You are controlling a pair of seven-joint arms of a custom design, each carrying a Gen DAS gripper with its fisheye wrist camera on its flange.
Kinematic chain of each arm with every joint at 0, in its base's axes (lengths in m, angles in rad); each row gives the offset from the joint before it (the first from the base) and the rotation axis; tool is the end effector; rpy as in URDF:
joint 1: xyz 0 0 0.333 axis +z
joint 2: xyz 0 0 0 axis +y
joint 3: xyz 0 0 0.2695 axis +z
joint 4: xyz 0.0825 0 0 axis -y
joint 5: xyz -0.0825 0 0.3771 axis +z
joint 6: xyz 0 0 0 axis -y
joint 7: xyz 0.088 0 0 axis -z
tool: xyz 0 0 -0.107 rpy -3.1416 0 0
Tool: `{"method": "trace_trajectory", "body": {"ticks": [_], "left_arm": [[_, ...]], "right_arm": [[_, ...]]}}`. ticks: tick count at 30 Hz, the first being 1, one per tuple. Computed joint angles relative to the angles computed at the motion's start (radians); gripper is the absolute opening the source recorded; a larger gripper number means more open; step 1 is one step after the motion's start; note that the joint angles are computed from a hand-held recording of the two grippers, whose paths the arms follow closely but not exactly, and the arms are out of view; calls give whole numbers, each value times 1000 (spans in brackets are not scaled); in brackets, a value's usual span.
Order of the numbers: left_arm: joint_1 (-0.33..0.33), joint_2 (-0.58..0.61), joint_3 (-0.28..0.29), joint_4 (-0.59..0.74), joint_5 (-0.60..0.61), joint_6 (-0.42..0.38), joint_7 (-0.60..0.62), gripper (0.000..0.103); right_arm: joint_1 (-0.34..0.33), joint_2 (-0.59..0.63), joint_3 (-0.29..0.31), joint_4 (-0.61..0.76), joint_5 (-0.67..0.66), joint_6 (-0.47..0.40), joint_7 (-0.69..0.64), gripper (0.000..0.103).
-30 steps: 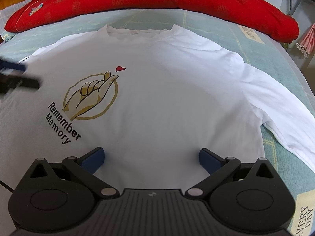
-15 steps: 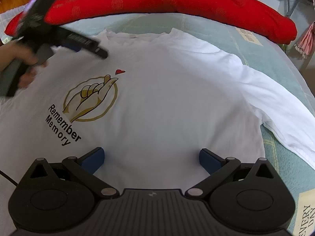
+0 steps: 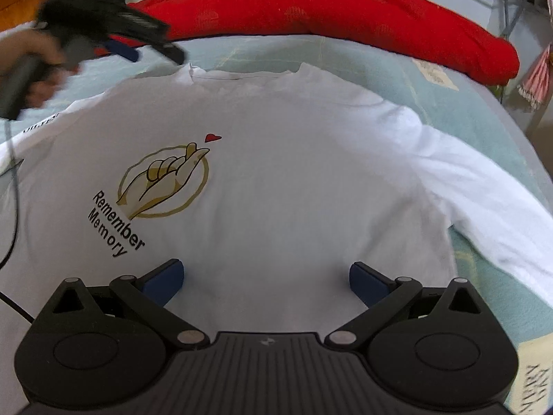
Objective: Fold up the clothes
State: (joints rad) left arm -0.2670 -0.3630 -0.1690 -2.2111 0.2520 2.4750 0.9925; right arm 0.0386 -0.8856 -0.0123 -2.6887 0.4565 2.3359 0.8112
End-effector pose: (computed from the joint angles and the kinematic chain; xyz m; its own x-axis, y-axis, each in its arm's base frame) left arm 0.4514 -0.2196 0.5524 -0.0323 -0.9982 0.0500 -0.7848 -0.0056 -0.6197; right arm 0.3597 0.0165 0.5151 0.5346 -0.8449 -0.0170 -0.6703 -0.4117 -0.6174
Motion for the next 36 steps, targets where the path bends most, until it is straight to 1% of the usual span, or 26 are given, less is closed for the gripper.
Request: {"method": "trace_trajectory", "body": {"ticks": [2,6,8,11,12,15,17,19,21,23,26,28,31,34,36], "left_arm": [[-32,-104,-17,-67,-36,-74,-32,98],[-116,-291,-46,-168,-99,-236,-119,99],[-152,-357,-69,-229,-120,-283,-204,99],[-196,-406,-91,-307,-133,-314,-325,99],[-208,-418,-93,-330,-127,-305,-350,99],[-242,-453,-99,-396,-105,-279,-417,99],[-262,-471,-89,-418,-74,-260,-410,99],[-281,-496,-67,-446,-62,-229,-396,99],[-292,-533,-50,-487,-60,-191,-399,100],[-297,-542,-46,-501,-56,-169,-405,101],[-306,-511,-49,-482,-38,-177,-375,101],[-316,-507,-40,-477,-37,-182,-344,101],[-320,-524,-17,-480,-48,-171,-308,101],[-298,-519,-21,-468,-13,-144,-260,101],[-267,-474,-33,-438,19,-138,-237,101]], "right_arm": [[-4,-17,-12,9,-5,-24,-7,103],[-11,-35,-48,48,8,-147,-4,103],[-17,-42,-56,58,13,-213,-4,103],[-38,-44,-26,37,-27,-270,-15,103],[-41,-55,-19,21,-35,-271,-25,103],[-41,-126,-19,-48,-18,-218,-60,103],[-43,-164,-20,-92,5,-180,-59,103],[-43,-204,-9,-132,21,-138,-49,103],[-43,-231,0,-160,29,-109,-31,103],[-41,-249,5,-177,30,-89,-15,103],[-37,-262,11,-188,23,-70,3,103],[-36,-261,19,-186,13,-68,19,103],[-37,-245,35,-169,-9,-78,53,103],[-35,-218,48,-145,-30,-84,86,103],[-28,-196,49,-131,-37,-80,99,103]]}}
